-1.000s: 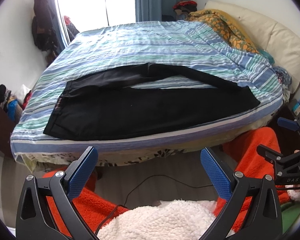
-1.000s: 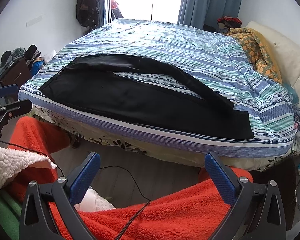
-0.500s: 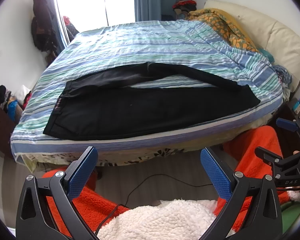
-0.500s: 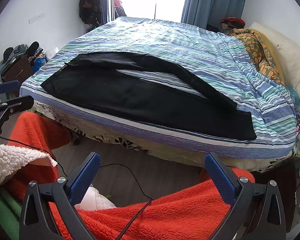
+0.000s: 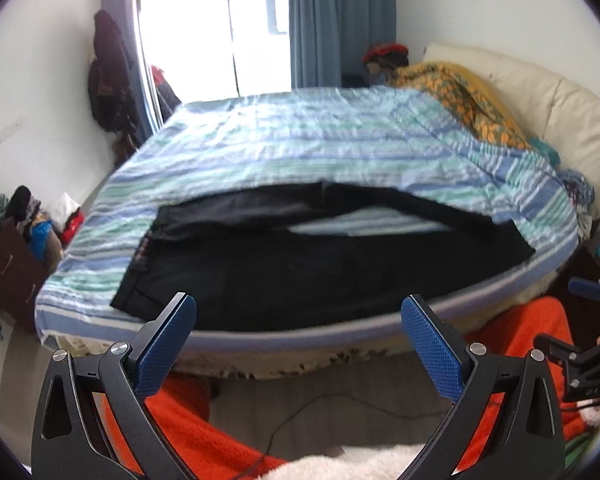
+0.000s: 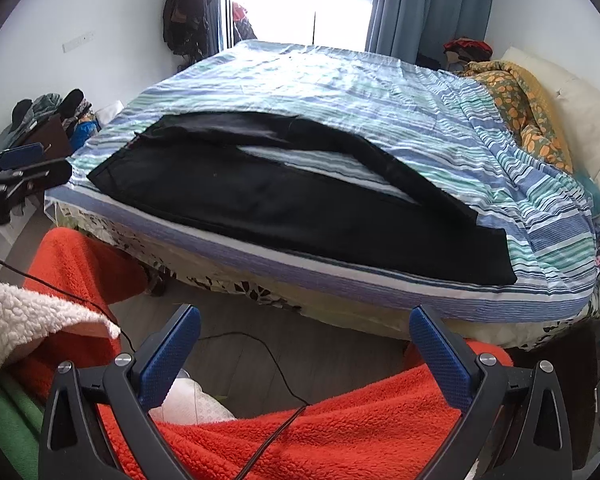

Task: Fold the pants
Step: 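Move both grippers toward the black pants on the bed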

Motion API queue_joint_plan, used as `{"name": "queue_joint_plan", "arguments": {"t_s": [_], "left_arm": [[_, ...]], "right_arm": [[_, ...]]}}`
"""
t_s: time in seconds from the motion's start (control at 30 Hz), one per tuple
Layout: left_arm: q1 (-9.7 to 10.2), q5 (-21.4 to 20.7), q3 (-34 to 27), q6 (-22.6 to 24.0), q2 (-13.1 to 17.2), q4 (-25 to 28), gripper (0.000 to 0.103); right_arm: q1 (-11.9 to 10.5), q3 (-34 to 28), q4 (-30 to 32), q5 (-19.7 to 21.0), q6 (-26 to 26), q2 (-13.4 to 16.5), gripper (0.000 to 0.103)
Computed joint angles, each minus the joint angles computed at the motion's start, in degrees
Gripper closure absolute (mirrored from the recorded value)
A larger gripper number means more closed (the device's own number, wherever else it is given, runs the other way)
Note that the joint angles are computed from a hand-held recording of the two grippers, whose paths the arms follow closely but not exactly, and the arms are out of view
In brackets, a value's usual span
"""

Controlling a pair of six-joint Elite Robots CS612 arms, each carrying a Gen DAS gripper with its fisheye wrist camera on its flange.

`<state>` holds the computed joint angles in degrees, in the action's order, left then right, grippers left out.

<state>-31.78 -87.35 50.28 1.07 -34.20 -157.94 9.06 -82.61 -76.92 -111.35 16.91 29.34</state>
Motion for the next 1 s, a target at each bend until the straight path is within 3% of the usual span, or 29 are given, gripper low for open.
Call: {"name": "queue_joint_plan", "arguments": {"t_s": [0.13, 0.27, 0.33, 0.4, 0.47, 0.6, 0.8, 0.9, 1.0], "left_arm": [[0.34, 2.9, -5.9, -0.2, 3.6, -8.7, 0.001], [0.02, 4.9, -15.6, 0.1, 8.8, -3.4, 0.001], [-0.08, 3.6, -18.2, -2.1, 10.4, -0.3, 0.001], [-0.08, 0.2, -18.8, -5.0, 11.2, 2.6, 0.001], [-0.38, -2.5, -17.9, -7.0, 11.2, 4.7, 0.001], [-1.43, -4.1, -15.4, -6.0, 10.9, 9.5, 0.001], [-1.67, -2.2, -18.5, -5.0, 12.8, 13.5, 0.001], [-1.49, -2.5, -21.5, -6.0, 14.4, 16.1, 0.001], [-1.39, -2.4, -23.1, -6.4, 15.2, 17.8, 0.001]], "right_arm": [[-0.4, -1.7, -10.0, -3.7, -2.6, 1.4, 0.000], [-0.4, -1.1, -31.0, -13.5, -8.9, 2.6, 0.000], [-1.2, -0.9, -38.6, -13.8, -8.5, 2.9, 0.000], [-3.3, -1.5, -36.7, -6.9, -1.6, 3.1, 0.000], [-5.0, -1.7, -29.1, -0.8, 5.9, 3.0, 0.000], [-5.5, -0.3, -23.9, 4.4, 10.8, 4.6, 0.000], [-6.5, -0.5, -24.0, 16.5, 4.8, 6.9, 0.000], [-7.9, 0.8, -21.3, 16.2, -0.9, 6.3, 0.000], [-9.9, 2.8, -15.0, 9.4, -6.4, 4.6, 0.000]]}}
